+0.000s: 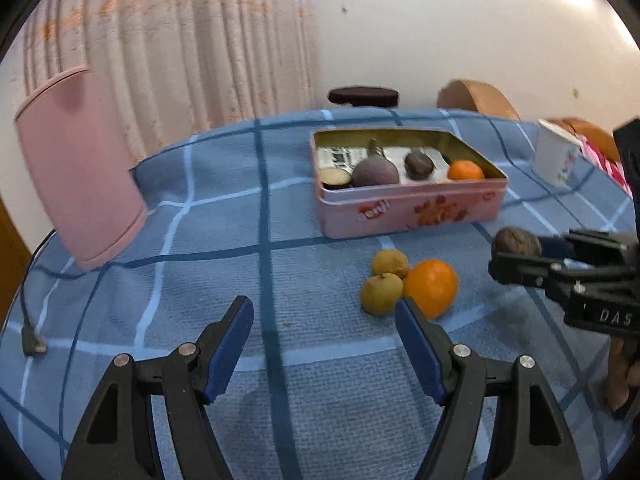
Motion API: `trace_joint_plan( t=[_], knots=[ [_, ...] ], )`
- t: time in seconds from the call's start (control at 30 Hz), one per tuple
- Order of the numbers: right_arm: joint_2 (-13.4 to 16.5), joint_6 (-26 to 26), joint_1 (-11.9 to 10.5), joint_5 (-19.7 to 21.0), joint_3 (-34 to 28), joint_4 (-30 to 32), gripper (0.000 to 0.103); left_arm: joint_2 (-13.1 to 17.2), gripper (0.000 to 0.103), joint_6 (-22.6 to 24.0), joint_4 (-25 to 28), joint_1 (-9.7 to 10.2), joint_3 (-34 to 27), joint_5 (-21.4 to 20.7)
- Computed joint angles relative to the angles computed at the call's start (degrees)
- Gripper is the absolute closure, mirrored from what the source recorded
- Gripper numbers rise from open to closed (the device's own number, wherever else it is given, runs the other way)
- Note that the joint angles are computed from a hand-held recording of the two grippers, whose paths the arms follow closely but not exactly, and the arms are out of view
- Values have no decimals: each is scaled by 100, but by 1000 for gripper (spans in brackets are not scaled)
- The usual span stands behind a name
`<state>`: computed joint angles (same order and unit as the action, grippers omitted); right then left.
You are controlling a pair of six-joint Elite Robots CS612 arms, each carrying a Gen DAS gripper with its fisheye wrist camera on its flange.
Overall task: Organize fruits
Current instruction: 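Grasp the second mangosteen with the right gripper and lift it, then grasp a small yellow fruit with the left gripper while the right carries the mangosteen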
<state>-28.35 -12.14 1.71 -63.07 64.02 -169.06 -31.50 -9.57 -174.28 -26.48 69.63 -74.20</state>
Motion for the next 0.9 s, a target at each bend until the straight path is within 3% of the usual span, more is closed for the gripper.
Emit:
trace_joint_plan(
  t=[0.1,0.2,0.43,0.57,0.7,0.9],
  knots=[
    [-4,5,-4,-3,4,-18,60,51,29,368,225,-19,-131,-230],
    [-1,11,-1,-5,5,-34,60,121,29,571,356,-60,-259,-82],
    [10,102,-20,-14,-18,-29,60,60,29,401,400,68,-226,-371],
    [19,128,-26,6,-37,-10,60,94,29,389,642,69,-294,-87],
    [19,111,-20,-14,-32,-49,60,190,29,470,860,73,-487,-294],
    [28,228,-36,-18,-46,-84,60,354,29,584,1080,39,-824,-196]
  ],
)
